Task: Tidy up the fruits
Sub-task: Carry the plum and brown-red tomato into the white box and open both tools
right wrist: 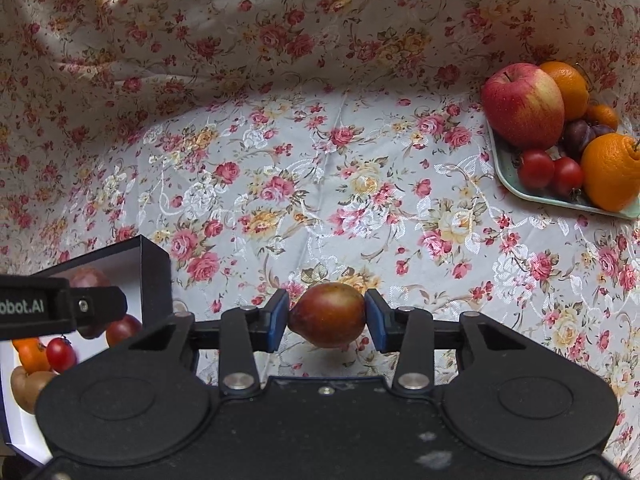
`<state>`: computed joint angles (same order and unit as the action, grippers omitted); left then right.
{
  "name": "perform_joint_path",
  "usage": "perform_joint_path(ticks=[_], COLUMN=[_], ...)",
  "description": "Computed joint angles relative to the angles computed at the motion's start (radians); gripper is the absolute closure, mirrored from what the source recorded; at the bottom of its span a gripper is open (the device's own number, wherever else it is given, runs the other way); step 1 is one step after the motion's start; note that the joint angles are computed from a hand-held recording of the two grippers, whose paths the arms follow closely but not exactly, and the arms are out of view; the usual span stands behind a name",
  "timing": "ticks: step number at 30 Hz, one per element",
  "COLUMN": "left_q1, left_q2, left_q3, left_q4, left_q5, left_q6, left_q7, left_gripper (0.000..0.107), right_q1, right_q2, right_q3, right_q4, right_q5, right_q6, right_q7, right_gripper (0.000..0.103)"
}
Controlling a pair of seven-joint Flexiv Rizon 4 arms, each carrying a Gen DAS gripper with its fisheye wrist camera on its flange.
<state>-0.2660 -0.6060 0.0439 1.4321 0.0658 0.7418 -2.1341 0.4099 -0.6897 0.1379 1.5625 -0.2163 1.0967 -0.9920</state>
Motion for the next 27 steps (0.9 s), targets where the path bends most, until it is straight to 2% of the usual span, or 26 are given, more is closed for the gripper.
perform_joint_path(ticks=[8, 19, 27], left_q1=[-0.003, 0.001, 0.015], left_q2=[0.033, 0.139, 0.196], left_q3=[-0.004, 0.008, 0.017], left_q4=[0.051, 0.205, 0.286], left_q5=[0.003, 0.018, 0.062], left_q6=[0.015, 0.084, 0.1], left_q7=[-0.004, -0.049, -0.09], left_gripper=[0.064, 0.064, 0.064], right_q1=[-0.028, -0.011, -0.006], right_q2=[0.045, 0.155, 0.213], right_q3=[0.018, 0.016, 0.041], right_q4=[0.044, 0.206, 0.28], right_q5=[0.041, 0.028, 0.029], right_q6=[0.013, 0.116, 0.165], right_q7=[0.006, 0.057, 0.074], right_gripper=[0.06, 0.06, 0.06])
